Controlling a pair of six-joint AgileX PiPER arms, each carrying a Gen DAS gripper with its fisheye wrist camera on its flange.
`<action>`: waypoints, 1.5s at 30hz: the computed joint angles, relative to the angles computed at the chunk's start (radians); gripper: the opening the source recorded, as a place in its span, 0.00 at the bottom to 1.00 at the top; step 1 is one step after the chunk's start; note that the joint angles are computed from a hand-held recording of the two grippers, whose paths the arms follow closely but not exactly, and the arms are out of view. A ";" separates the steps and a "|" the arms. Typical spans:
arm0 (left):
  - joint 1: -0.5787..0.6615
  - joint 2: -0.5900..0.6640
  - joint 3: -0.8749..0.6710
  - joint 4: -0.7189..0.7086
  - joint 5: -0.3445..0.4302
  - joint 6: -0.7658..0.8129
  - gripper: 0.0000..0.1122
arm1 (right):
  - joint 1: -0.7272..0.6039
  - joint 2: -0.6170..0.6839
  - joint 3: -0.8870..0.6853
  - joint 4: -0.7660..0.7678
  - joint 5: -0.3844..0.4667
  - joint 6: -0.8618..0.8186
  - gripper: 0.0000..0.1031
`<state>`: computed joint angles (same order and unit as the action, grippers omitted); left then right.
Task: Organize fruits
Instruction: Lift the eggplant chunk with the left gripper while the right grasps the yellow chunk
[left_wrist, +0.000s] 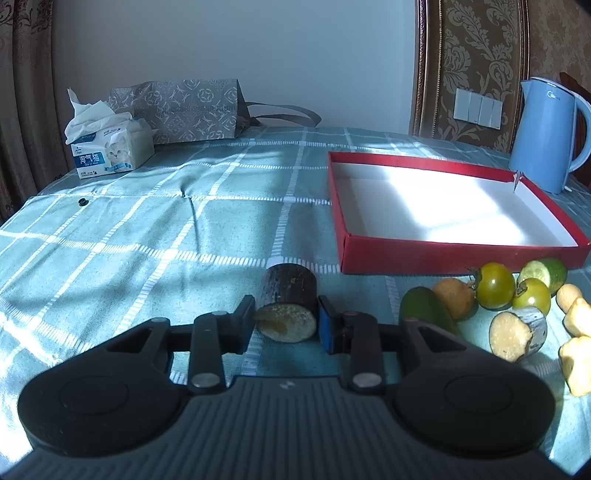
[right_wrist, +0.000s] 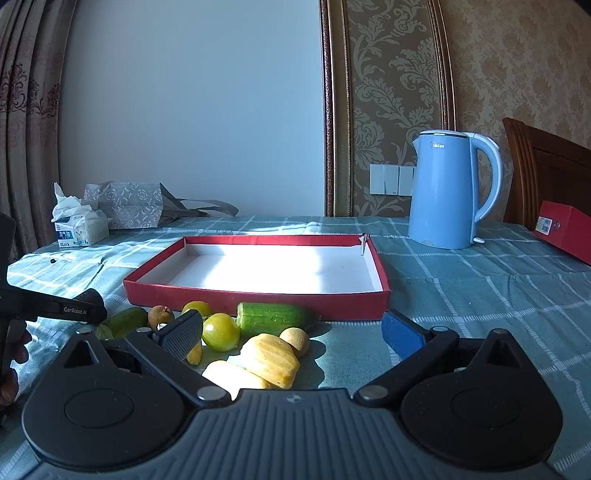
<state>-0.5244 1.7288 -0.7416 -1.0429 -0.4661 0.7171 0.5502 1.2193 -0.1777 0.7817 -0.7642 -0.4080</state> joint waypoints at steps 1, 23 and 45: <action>0.000 0.000 0.000 -0.001 0.001 0.000 0.28 | -0.002 0.003 0.002 -0.009 -0.004 0.011 1.00; -0.006 0.003 -0.006 -0.029 -0.006 0.040 0.41 | 0.005 -0.001 -0.032 0.056 0.057 -0.068 1.00; 0.028 -0.028 0.029 0.159 0.025 -0.148 0.27 | 0.052 0.044 -0.139 0.315 0.304 -0.341 0.54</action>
